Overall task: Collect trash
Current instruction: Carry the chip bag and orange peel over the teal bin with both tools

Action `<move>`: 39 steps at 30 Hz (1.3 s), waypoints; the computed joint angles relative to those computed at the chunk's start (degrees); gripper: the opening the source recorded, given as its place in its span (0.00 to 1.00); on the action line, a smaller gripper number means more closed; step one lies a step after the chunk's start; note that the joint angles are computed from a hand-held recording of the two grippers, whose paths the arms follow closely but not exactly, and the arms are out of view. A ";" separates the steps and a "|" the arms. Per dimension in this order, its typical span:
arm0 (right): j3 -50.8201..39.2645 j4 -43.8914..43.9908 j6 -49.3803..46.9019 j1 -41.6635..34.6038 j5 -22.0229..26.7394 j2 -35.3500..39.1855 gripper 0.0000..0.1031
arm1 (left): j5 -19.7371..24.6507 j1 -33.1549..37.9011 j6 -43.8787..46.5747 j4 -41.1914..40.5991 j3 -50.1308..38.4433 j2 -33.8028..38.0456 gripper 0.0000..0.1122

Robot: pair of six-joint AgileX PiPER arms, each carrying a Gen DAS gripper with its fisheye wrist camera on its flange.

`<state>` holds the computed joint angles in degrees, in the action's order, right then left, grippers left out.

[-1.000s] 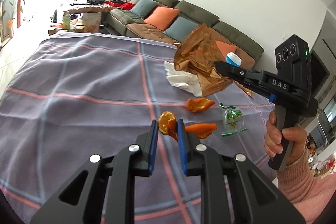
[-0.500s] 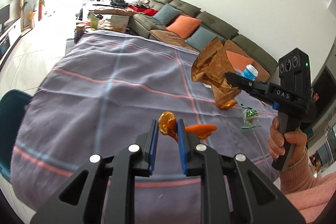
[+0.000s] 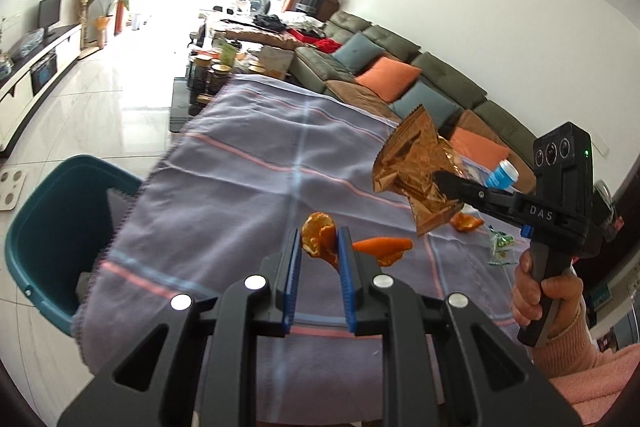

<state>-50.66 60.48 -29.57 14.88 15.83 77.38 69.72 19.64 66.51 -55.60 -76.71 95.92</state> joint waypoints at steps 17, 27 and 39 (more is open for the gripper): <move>-16.29 -4.68 2.89 4.80 4.74 13.53 0.09 | -0.93 8.84 -3.30 -0.59 -7.96 4.38 0.17; -28.99 -15.47 13.32 8.98 8.04 22.71 0.09 | -2.87 12.45 -7.03 1.08 -14.09 9.04 0.17; -42.10 -25.11 23.58 11.93 12.57 32.11 0.09 | -5.15 13.86 -11.85 3.82 -21.02 15.44 0.17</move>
<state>-92.75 35.36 -6.00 26.81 28.40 109.49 64.56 33.50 54.67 -51.78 -97.73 111.36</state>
